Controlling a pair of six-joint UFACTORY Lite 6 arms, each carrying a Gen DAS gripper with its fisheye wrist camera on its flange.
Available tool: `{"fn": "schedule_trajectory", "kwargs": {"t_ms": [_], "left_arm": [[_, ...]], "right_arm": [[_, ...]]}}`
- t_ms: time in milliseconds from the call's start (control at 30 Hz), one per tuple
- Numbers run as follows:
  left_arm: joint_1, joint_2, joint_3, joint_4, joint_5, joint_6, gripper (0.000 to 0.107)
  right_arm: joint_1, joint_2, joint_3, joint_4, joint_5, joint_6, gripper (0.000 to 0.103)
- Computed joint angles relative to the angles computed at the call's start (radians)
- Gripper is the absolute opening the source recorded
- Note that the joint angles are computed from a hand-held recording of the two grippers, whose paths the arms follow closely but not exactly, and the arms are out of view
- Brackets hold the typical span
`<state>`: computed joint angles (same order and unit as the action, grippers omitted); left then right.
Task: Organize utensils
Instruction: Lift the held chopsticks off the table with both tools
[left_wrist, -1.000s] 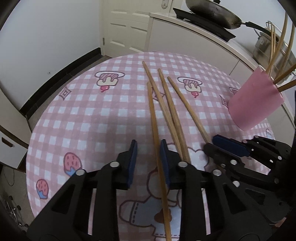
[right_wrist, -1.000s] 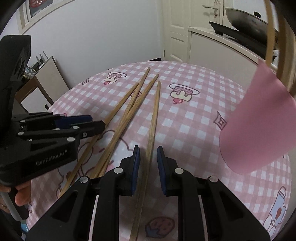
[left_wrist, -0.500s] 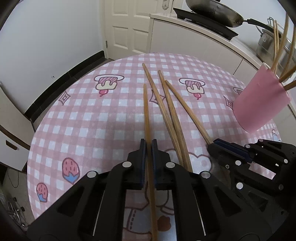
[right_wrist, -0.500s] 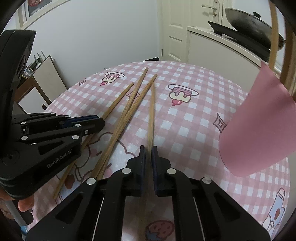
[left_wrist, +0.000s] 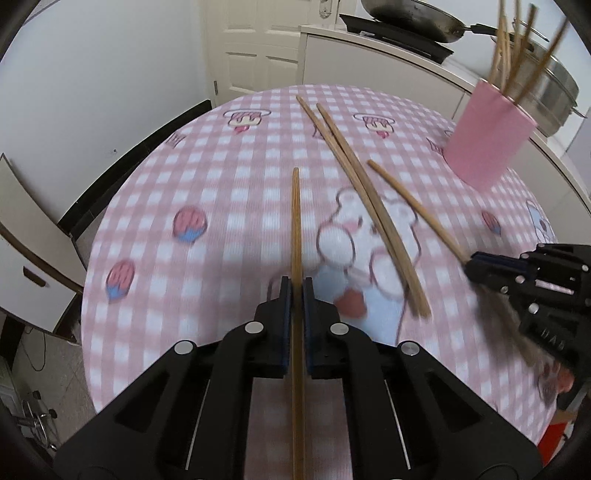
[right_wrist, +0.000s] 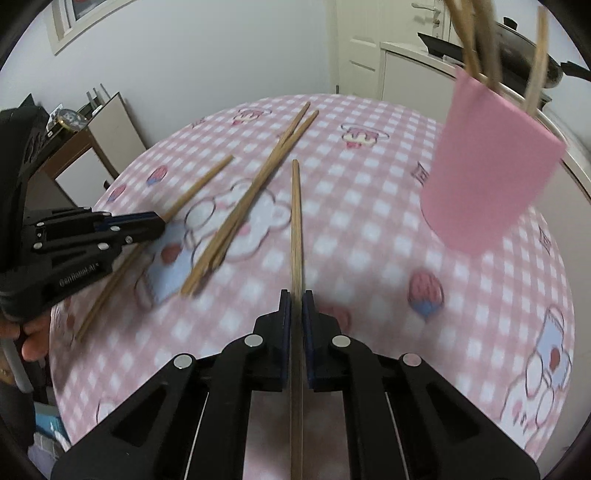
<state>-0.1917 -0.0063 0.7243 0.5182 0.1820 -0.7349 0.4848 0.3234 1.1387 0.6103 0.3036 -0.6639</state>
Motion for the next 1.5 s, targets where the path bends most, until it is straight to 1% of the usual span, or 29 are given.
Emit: {"fn": "schedule_trajectory", "kwargs": {"t_ms": [67, 167, 200, 267, 333, 367, 400, 567, 633, 700, 733, 767, 800, 933, 967, 1000, 1033, 1100, 1167, 1233, 1333, 1500], "left_arm": [[-0.020, -0.068, -0.062, -0.021, 0.013, 0.013, 0.006], [-0.030, -0.105, -0.093, -0.059, 0.017, 0.029, 0.006], [-0.027, -0.104, -0.089, -0.092, 0.016, 0.059, 0.006], [-0.016, -0.081, -0.068, -0.220, 0.006, 0.184, 0.007], [-0.018, -0.046, -0.030, -0.210, 0.017, 0.177, 0.007], [-0.018, -0.021, -0.004, -0.231, 0.020, 0.200, 0.007], [-0.010, 0.007, 0.025, -0.291, 0.024, 0.264, 0.007], [0.014, 0.118, 0.147, -0.418, 0.054, 0.418, 0.009], [0.025, 0.158, 0.199, -0.455, 0.075, 0.468, 0.012], [0.035, 0.195, 0.247, -0.501, 0.095, 0.516, 0.024], [0.043, 0.216, 0.276, -0.545, 0.106, 0.562, 0.027], [0.047, 0.237, 0.304, -0.548, 0.114, 0.566, 0.032], [0.047, 0.256, 0.326, -0.527, 0.118, 0.544, 0.032], [0.043, 0.320, 0.395, -0.453, 0.121, 0.491, 0.031], [0.039, 0.329, 0.403, -0.420, 0.118, 0.462, 0.029], [0.032, 0.333, 0.405, -0.346, 0.114, 0.391, 0.025], [0.024, 0.336, 0.404, -0.282, 0.111, 0.331, 0.022], [0.020, 0.340, 0.406, -0.248, 0.102, 0.310, 0.008], [0.015, 0.341, 0.410, -0.247, 0.103, 0.316, 0.006], [0.013, 0.333, 0.409, -0.245, 0.110, 0.315, 0.005], [0.015, 0.271, 0.366, -0.254, 0.095, 0.319, 0.005], [0.006, 0.095, 0.293, -0.271, 0.101, 0.324, 0.005]], "right_arm": [[-0.009, -0.053, -0.059, -0.005, 0.009, -0.011, 0.005], [-0.019, -0.102, -0.112, -0.037, 0.020, 0.009, 0.005], [-0.021, -0.106, -0.116, -0.040, 0.022, 0.012, 0.006], [-0.027, -0.095, -0.103, -0.024, 0.027, 0.002, 0.006], [-0.023, -0.069, -0.072, -0.036, 0.026, 0.018, 0.006], [-0.018, -0.048, -0.047, -0.043, 0.028, 0.031, 0.006], [-0.012, -0.024, -0.017, -0.062, 0.028, 0.052, 0.006], [0.002, 0.110, 0.159, -0.142, 0.064, 0.154, 0.006], [0.006, 0.161, 0.231, -0.180, 0.086, 0.195, 0.007], [0.008, 0.197, 0.286, -0.199, 0.105, 0.220, 0.007], [0.011, 0.217, 0.317, -0.212, 0.113, 0.235, 0.007], [0.015, 0.235, 0.347, -0.230, 0.121, 0.255, 0.007], [0.018, 0.245, 0.365, -0.241, 0.126, 0.267, 0.007], [0.023, 0.308, 0.458, -0.275, 0.157, 0.309, 0.007], [0.021, 0.321, 0.474, -0.279, 0.164, 0.312, 0.007], [0.022, 0.336, 0.492, -0.285, 0.169, 0.319, 0.007], [0.019, 0.340, 0.497, -0.281, 0.169, 0.313, 0.007], [0.022, 0.350, 0.511, -0.293, 0.172, 0.320, 0.007], [0.028, 0.349, 0.512, -0.313, 0.168, 0.332, 0.005], [0.031, 0.338, 0.498, -0.316, 0.160, 0.331, 0.004], [0.026, 0.297, 0.456, -0.267, 0.142, 0.283, 0.004], [0.012, 0.128, 0.321, -0.154, 0.116, 0.156, 0.004]]}}
